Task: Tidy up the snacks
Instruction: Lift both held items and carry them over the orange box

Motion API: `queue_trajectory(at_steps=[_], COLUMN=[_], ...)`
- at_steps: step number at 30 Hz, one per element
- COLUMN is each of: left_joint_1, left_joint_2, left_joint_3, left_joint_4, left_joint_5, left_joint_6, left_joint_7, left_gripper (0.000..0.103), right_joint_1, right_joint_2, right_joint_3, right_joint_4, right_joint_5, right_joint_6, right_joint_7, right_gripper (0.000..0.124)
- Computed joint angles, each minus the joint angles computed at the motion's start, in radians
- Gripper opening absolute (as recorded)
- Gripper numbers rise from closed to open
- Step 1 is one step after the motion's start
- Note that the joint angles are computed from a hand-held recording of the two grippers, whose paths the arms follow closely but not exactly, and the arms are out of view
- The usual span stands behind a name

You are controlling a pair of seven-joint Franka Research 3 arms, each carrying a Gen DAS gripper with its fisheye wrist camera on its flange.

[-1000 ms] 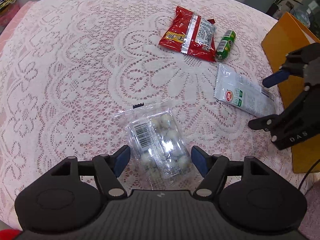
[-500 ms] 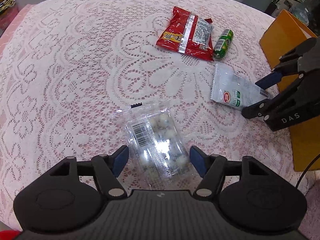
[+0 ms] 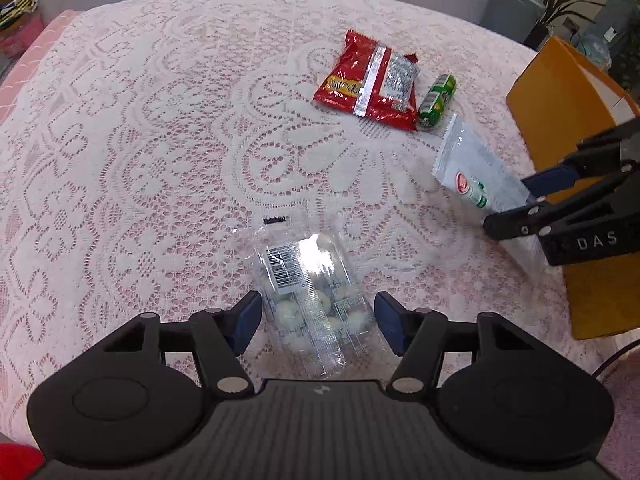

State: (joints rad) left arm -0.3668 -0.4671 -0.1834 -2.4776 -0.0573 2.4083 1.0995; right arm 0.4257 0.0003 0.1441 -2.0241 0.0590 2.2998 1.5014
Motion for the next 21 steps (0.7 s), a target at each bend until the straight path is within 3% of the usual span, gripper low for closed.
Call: queue_trajectory(at_steps=[5,21], left_joint_1=[-0.005,-0.057], left_joint_2=[-0.051,-0.148], left_joint_3=[-0.007,-0.021], left_joint_4=[-0.022,-0.006], left_joint_5=[0.007,0.027], left_joint_6=[0.012,0.028], left_joint_7=[-0.021,-0.065], left_gripper=[0.069,0.065], right_joint_1=[0.004,0.01], right_joint_2=[-0.064,-0.303], right_joint_3=[0.007,0.038], right_joint_4=[-0.067,-0.307], right_joint_5=[0.076,0.139], right_joint_6=[0.054,0.236], right_joint_7=[0.031,0.145], right_gripper=[0.049,0.048])
